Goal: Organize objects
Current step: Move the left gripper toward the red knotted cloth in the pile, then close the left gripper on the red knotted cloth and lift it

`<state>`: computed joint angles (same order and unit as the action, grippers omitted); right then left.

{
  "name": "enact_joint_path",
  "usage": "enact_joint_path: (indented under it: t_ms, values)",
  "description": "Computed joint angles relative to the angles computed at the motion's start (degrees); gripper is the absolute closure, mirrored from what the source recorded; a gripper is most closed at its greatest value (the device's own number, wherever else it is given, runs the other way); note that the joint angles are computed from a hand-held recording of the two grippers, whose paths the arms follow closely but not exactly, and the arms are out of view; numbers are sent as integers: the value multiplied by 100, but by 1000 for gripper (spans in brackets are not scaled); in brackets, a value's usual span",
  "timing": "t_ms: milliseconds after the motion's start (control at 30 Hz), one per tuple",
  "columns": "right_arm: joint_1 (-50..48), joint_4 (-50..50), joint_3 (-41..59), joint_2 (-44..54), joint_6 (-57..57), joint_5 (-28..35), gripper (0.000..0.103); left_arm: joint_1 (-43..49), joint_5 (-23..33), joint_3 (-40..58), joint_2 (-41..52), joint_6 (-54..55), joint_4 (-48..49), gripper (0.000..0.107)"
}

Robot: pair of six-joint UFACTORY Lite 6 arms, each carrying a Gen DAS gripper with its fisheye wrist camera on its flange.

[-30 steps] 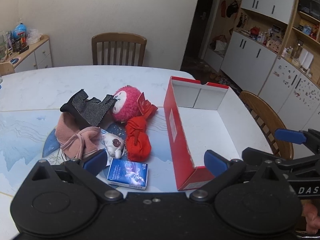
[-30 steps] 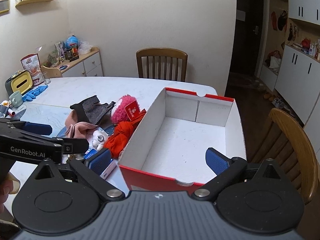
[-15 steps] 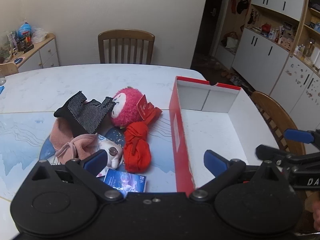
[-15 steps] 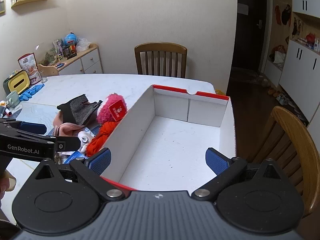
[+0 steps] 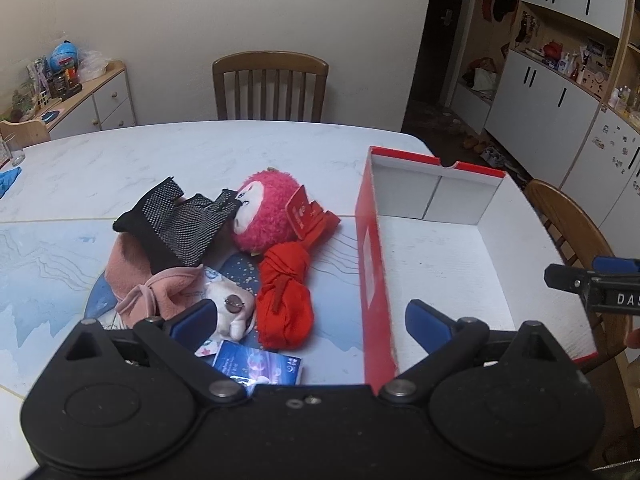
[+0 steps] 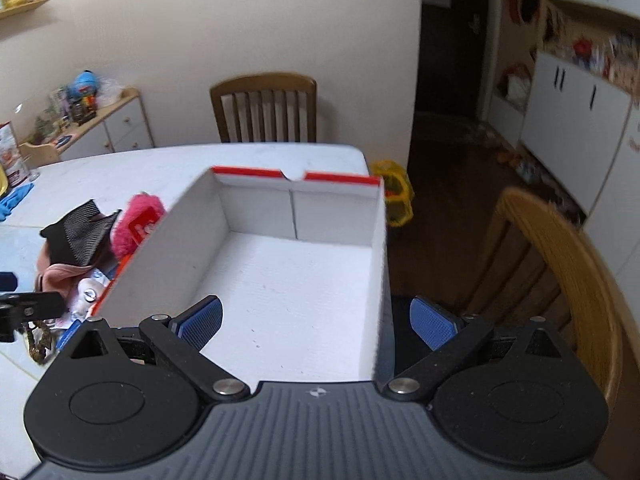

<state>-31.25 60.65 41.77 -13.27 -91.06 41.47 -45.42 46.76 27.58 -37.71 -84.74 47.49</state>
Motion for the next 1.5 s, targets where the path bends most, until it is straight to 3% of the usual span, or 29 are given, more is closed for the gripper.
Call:
enact_joint_path:
  t_ms: [133, 300, 433, 700, 767, 833, 900, 1133, 1300, 1500]
  values:
    - [57, -97, 215, 441, 24, -125, 4, 258, -162, -152, -62, 184, -130, 8]
    - [317, -417, 246, 608, 310, -532, 13, 803, -600, -379, -201, 677, -226, 9]
    - [491, -848, 199, 615, 886, -853, 32, 1283, -1123, -546, -95, 1007, -76, 11]
    - [675, -1438, 116, 468, 1490, -1137, 49, 2268, -2312, -632, 581, 1257, 463, 19]
    - [720, -1612, 121, 457, 1704, -1206, 50, 2428, -2562, -597, 818, 1094, 782, 19]
    - [748, -1736, 133, 480, 1839, -1223, 60, 2532, -2738, -514, 1162, 707, 1303, 19]
    - [815, -1917, 132, 501, 2040, -1283, 61, 2664, -2905, -388, 1559, 305, 1846, 21]
    - [920, -2094, 52, 442, 2247, -1439, 81, 3007, -3321, 141, 2806, -1025, 3498, 28]
    - [929, -2079, 66, 509, 2252, -1521, 82, 3218, -3470, 584, 3592, -1758, 4377, 30]
    - [1026, -2063, 113, 663, 2231, -1666, 85, 3527, -3793, 1101, 4320, -1541, 4252, 40]
